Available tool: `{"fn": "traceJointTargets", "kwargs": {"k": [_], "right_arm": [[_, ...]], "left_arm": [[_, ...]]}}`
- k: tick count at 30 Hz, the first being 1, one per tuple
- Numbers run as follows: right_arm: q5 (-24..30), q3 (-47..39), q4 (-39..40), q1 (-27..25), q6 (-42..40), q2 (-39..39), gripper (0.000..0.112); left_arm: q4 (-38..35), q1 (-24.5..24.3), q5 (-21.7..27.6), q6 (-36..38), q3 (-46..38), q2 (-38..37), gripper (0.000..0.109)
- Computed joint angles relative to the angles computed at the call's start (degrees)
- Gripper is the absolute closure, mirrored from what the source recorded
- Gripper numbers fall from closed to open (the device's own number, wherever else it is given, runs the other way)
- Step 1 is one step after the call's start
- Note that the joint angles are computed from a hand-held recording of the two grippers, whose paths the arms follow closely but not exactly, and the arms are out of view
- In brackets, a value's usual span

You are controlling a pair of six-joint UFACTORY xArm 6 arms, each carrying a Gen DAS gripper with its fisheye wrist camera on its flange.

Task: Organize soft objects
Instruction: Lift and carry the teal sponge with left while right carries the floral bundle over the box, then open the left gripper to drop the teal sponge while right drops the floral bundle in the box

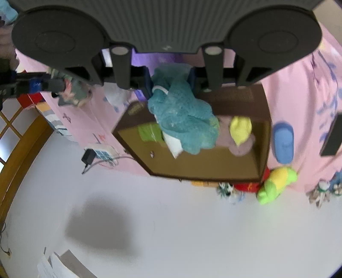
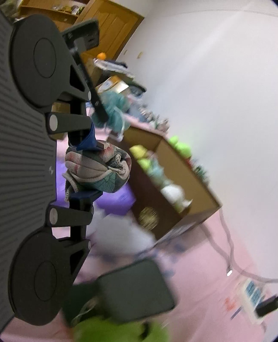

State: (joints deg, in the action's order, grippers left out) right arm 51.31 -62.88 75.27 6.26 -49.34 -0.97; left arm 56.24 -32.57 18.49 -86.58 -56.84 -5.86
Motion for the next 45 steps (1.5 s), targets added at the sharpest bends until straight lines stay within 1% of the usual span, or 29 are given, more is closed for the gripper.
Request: {"fn": "traceJointTargets", "kwargs": {"k": [3,5,7,8,12,17,19,23,28,30,31,36,38,41,42,43,45], "right_arm": [[-3.5,-4.7,0.8,2.6,0.6,3.0,0.091],[-7.1,-7.4,1.2,4.8,0.0,4.8,0.091],[-10.0,-11.1,0.3,6.6,2.0,7.6,0.091],[-10.6,-12.9,0.2,7.0,2.7,9.1,0.091],[-14.6,-21.1,-2.5,9.1,7.3,15.2,0.091],[-18.1,-30.4,-8.7,11.2,15.1,22.8,0.091],[-19.9,-33.4,-11.7,12.2,17.3,25.7,0.091],[-21.2,-38.4,-15.4,13.0,21.7,30.6,0.091],[-24.2,-42.9,-20.4,14.5,25.0,35.5,0.091],[-26.0,-43.8,-23.6,15.0,27.0,36.7,0.091],[-26.7,-44.0,-23.9,15.1,27.0,37.0,0.091],[-27.5,-45.5,-27.2,15.3,28.6,38.5,0.091],[-28.2,-45.8,-29.2,15.3,29.9,39.0,0.09],[-28.6,-47.0,-27.4,15.3,27.4,40.2,0.087],[-28.9,-47.5,-29.1,15.5,28.0,40.8,0.087],[-29.4,-47.5,-30.7,15.5,28.4,40.9,0.087],[-29.4,-47.5,-29.7,15.4,27.3,41.0,0.087]], "left_arm": [[-3.0,3.3,-1.7,6.0,-2.0,1.5,0.078],[-5.5,5.0,-2.4,10.4,-3.9,3.0,0.078],[-8.8,6.7,-3.2,15.4,-6.5,5.2,0.078],[-10.5,7.5,-3.4,17.7,-7.7,6.2,0.078],[-16.8,9.6,-2.7,26.2,-14.1,11.9,0.078],[-24.0,10.8,-1.0,34.8,-21.3,18.7,0.078],[-24.9,10.9,-0.2,35.8,-23.7,21.0,0.078],[-27.2,11.3,1.4,37.5,-27.9,25.0,0.077],[-29.4,11.3,5.2,39.1,-32.6,29.1,0.077],[-29.3,11.3,6.9,39.1,-34.1,30.4,0.077],[-29.5,11.3,7.5,39.1,-34.6,30.8,0.077],[-30.2,11.3,8.7,38.7,-36.0,32.2,0.076],[-29.2,11.1,9.8,37.9,-36.8,32.6,0.074],[-27.7,10.6,13.3,36.6,-39.0,33.8,0.068],[-27.5,10.5,13.8,36.4,-39.2,33.9,0.068],[-26.9,10.4,14.3,35.8,-39.4,34.0,0.064],[-27.0,10.4,14.6,35.6,-39.6,34.2,0.063]]}}
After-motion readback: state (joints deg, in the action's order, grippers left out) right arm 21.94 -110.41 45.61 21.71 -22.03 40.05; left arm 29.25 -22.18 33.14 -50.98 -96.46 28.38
